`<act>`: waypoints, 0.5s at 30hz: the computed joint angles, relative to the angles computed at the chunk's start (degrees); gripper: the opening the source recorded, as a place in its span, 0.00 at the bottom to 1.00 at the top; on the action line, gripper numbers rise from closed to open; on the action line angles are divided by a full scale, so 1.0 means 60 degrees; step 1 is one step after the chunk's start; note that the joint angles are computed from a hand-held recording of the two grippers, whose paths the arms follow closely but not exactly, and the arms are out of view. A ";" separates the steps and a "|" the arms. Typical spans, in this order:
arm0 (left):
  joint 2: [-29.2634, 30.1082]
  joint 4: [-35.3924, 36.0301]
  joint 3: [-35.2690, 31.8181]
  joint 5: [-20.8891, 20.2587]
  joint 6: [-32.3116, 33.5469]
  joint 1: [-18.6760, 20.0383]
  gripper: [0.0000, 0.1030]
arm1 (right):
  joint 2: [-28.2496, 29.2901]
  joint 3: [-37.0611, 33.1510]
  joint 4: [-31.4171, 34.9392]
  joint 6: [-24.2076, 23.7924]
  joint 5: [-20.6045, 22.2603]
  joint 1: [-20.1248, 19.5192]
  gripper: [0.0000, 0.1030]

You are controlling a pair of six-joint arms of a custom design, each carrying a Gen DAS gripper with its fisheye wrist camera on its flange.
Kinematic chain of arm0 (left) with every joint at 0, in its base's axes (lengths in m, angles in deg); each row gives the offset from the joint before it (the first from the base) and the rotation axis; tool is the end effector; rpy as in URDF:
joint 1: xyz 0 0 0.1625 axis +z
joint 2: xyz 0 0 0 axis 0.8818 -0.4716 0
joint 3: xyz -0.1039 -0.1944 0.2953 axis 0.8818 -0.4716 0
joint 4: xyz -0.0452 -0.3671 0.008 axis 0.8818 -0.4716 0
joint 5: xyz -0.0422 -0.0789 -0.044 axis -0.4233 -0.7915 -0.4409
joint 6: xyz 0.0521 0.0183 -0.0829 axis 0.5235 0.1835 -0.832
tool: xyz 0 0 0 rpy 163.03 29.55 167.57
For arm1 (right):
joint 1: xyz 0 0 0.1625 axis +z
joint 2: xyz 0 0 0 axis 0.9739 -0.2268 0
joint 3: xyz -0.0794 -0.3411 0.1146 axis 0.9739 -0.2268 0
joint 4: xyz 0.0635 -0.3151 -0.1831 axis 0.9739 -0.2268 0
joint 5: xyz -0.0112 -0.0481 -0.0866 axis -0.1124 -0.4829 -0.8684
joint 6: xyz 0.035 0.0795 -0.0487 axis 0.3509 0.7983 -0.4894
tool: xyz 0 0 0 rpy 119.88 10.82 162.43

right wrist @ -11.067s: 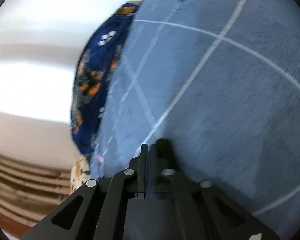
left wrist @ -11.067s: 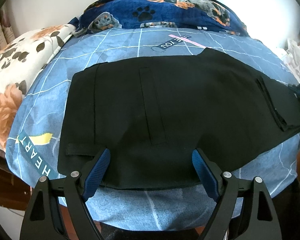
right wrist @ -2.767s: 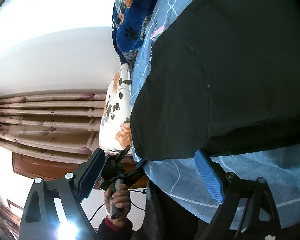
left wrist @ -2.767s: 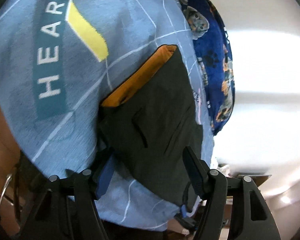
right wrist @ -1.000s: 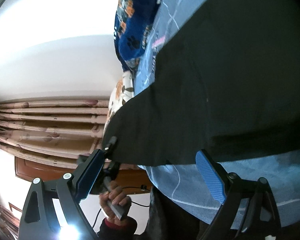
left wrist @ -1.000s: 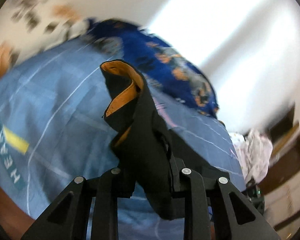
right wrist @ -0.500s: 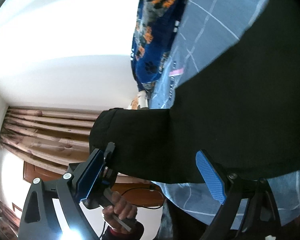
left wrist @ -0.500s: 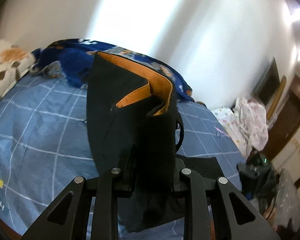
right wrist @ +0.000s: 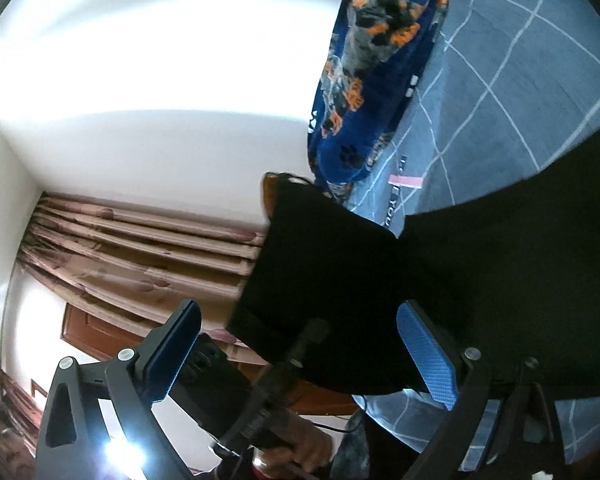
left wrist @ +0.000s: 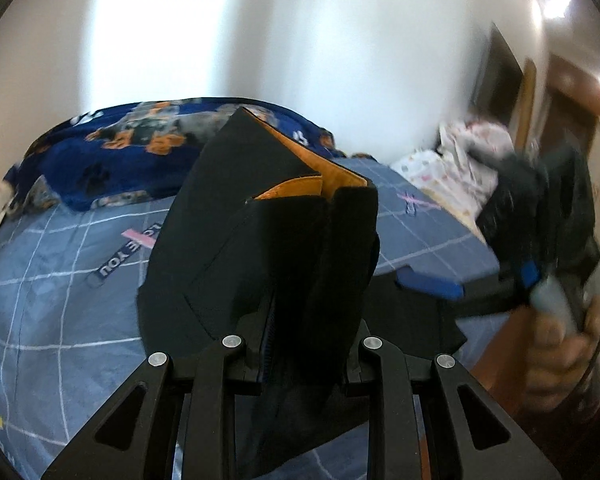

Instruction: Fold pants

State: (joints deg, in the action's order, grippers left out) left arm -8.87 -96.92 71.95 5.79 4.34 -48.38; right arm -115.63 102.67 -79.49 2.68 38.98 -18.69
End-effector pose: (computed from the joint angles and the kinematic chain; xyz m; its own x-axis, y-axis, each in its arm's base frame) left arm -0.3920 -0.2788 0.1102 -0.5952 0.7061 -0.3836 0.8035 0.5194 -0.2909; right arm 0.0759 -0.2717 0.3128 -0.8081 -0.0431 -0.5875 0.3837 0.7183 -0.5804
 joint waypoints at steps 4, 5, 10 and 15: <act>0.0641 -0.0120 -0.0120 -0.0066 0.0267 -0.0155 0.24 | 0.0160 -0.0516 0.1202 -0.0430 0.0352 -0.0462 0.96; 0.0808 -0.0177 -0.0116 -0.0044 0.0357 -0.0242 0.24 | 0.0285 -0.0622 0.1444 -0.0533 0.0418 -0.0579 0.96; 0.1578 -0.0337 -0.0156 -0.0023 0.1013 -0.0578 0.24 | 0.1140 -0.1039 0.2550 -0.1024 0.0409 -0.1075 0.96; 0.2006 -0.0253 -0.0131 0.0002 0.1204 -0.0830 0.24 | 0.1532 -0.1089 0.3422 -0.1665 0.0593 -0.1783 0.98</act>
